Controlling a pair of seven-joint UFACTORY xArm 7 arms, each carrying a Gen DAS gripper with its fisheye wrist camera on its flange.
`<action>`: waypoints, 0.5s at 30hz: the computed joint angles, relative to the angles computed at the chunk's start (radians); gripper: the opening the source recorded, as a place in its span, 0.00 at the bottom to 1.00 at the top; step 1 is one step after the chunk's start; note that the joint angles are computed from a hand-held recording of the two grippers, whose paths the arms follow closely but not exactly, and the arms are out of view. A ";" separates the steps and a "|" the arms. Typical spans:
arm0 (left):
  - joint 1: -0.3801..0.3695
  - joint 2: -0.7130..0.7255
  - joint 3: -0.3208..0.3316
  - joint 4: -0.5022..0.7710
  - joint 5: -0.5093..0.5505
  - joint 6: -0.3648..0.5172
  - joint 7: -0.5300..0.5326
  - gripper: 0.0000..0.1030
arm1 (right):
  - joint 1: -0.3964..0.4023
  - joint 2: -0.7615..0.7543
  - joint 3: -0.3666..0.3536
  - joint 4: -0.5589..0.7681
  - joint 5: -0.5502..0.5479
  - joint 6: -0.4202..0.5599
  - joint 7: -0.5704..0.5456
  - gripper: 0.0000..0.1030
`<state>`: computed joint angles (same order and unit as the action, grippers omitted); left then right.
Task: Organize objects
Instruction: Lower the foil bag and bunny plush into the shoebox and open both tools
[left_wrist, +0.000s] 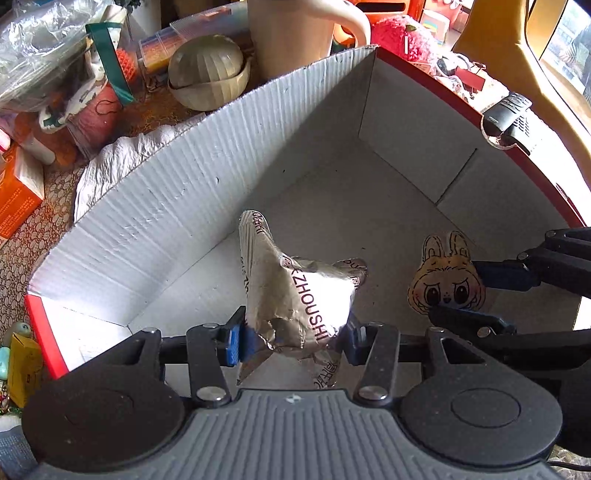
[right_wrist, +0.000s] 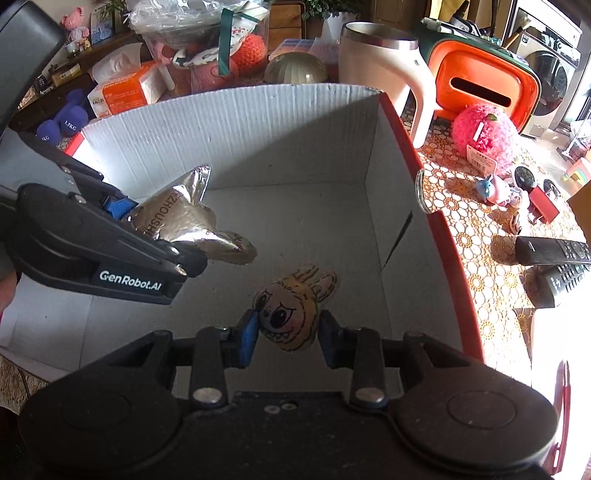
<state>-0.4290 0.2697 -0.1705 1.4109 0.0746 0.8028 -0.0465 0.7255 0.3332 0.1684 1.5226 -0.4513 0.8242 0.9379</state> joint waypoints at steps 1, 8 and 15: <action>0.000 0.009 0.000 0.009 -0.003 0.011 0.000 0.48 | -0.004 0.003 0.002 0.004 0.008 0.000 -0.007 0.32; -0.007 0.053 0.004 0.056 -0.014 0.086 -0.011 0.58 | -0.002 0.020 0.000 0.021 0.026 0.014 -0.019 0.35; 0.002 0.014 0.001 0.021 -0.030 0.046 -0.012 0.67 | 0.009 0.007 -0.004 0.011 0.013 0.001 0.000 0.54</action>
<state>-0.4273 0.2837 -0.1698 1.4316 0.0451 0.8491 -0.0582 0.7340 0.3405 0.1641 1.5334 -0.4381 0.8256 0.9381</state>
